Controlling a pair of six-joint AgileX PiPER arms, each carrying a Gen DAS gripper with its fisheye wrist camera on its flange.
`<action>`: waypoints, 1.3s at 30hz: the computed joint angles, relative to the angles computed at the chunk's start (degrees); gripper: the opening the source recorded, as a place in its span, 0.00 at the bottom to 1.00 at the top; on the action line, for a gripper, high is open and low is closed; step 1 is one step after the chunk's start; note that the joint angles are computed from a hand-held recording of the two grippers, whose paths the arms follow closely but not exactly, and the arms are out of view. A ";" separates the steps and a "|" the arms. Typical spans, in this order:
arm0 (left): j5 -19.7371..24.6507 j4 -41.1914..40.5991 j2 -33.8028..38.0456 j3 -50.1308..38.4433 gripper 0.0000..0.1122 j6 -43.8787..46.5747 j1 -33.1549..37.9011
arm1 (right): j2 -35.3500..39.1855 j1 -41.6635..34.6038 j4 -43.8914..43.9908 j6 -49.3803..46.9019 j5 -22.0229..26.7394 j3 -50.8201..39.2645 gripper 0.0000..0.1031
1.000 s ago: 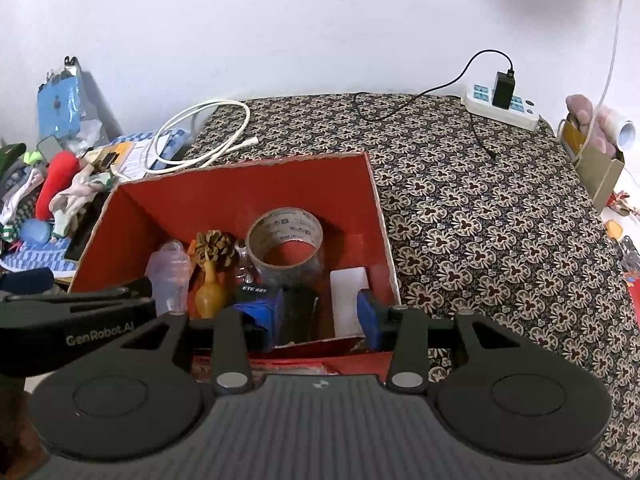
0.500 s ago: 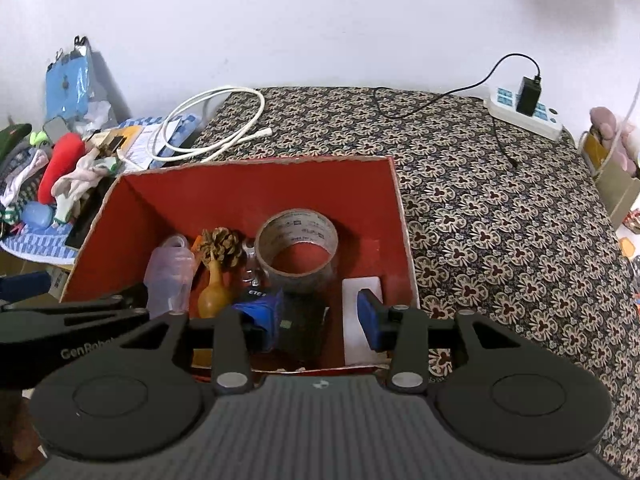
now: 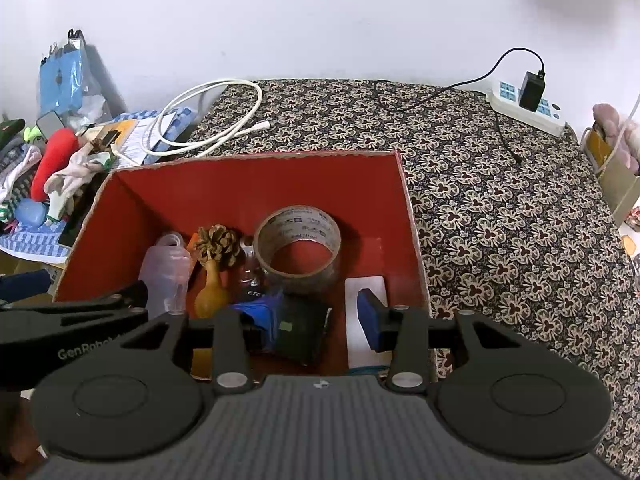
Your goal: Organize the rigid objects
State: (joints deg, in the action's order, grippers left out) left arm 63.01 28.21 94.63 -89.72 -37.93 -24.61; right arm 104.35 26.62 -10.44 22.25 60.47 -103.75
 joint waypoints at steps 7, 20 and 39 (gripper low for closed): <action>-0.71 -0.73 0.28 0.01 0.85 0.50 0.96 | 0.76 -0.22 0.06 -0.31 0.34 -0.79 0.25; -1.42 -0.38 0.26 0.50 0.85 0.64 0.38 | 1.26 -0.58 0.45 -0.97 0.74 -1.07 0.25; -3.97 -0.63 -0.09 1.84 0.85 0.73 0.08 | 1.76 -0.80 0.33 -1.20 1.00 -1.23 0.26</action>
